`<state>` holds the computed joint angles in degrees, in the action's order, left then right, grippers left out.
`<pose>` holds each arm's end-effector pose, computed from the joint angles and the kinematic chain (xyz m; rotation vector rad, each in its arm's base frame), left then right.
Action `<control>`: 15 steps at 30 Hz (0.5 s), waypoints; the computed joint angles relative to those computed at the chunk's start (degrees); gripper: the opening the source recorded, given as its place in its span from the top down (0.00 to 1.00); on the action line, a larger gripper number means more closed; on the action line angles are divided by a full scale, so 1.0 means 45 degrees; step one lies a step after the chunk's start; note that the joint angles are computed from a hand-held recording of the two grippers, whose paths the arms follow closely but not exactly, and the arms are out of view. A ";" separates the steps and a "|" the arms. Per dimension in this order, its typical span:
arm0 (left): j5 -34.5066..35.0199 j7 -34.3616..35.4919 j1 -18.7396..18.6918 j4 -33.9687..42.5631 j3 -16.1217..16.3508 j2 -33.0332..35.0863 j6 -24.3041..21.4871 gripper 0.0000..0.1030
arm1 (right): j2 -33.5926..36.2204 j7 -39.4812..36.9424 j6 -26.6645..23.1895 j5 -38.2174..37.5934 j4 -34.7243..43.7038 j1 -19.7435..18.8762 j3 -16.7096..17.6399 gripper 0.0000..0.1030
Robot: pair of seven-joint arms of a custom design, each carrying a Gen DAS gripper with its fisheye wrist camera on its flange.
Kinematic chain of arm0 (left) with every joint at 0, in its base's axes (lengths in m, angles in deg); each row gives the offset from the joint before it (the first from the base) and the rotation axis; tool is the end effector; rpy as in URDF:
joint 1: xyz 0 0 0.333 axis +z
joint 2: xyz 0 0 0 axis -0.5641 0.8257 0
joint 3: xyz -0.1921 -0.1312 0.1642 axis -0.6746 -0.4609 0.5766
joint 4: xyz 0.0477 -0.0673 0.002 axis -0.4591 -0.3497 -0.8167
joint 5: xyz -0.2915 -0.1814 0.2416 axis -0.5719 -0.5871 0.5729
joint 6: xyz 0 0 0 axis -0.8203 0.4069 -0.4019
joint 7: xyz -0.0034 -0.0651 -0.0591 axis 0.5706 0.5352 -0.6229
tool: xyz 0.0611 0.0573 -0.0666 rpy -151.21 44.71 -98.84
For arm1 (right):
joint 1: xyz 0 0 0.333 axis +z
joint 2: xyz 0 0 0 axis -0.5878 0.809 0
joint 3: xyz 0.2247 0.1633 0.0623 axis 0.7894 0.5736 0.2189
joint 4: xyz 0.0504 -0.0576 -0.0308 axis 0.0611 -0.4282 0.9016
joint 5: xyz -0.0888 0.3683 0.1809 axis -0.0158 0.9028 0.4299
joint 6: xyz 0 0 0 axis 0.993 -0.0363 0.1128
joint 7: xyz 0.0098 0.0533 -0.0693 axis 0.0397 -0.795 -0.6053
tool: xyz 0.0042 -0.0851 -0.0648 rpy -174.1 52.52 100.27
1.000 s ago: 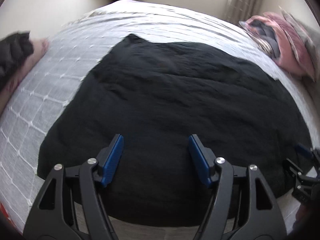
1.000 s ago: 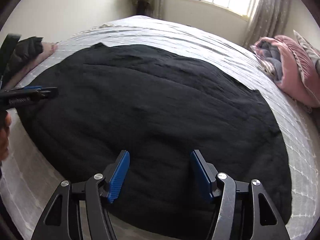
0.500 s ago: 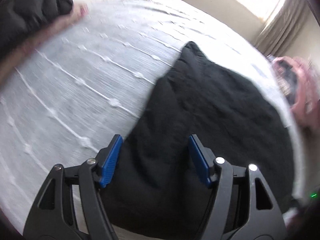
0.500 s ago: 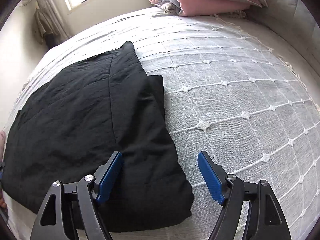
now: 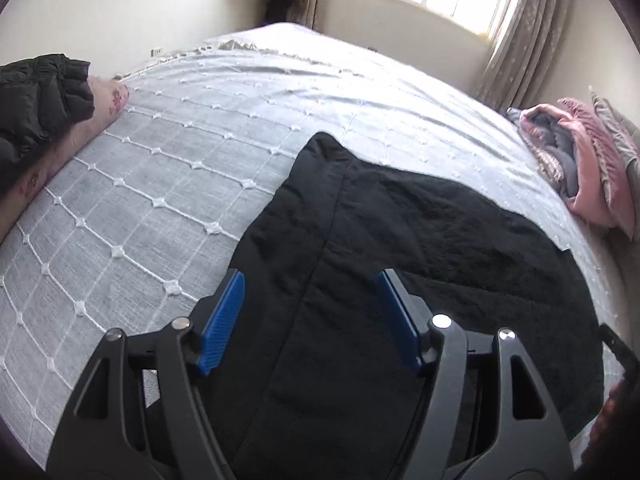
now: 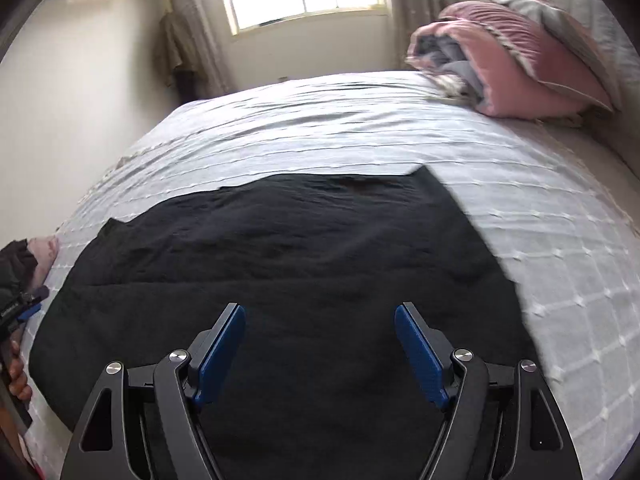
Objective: Fold large clothes
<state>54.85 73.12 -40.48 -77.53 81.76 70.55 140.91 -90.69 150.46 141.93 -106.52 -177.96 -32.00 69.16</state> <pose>0.6981 -0.1465 0.5566 -1.8747 1.8513 -0.8934 0.5596 0.0706 0.5321 -1.3724 2.0519 -0.7371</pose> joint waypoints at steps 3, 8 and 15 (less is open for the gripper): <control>-0.0769 -0.0091 0.0222 0.0509 -0.0114 0.0499 -0.0969 0.33 | 0.2277 -0.1002 -0.0275 0.0542 0.2257 0.0423 -0.0029 0.24; -0.0689 0.0070 0.0241 0.0422 0.0001 0.0510 -0.1037 0.33 | 0.4852 -0.0854 -0.1708 0.0723 0.4987 0.0579 -0.0535 0.24; -0.1547 0.0794 0.0567 0.0776 -0.0211 0.0787 -0.1410 0.33 | 0.3870 0.3441 -0.4106 -0.1491 0.4024 0.0395 -0.1622 0.24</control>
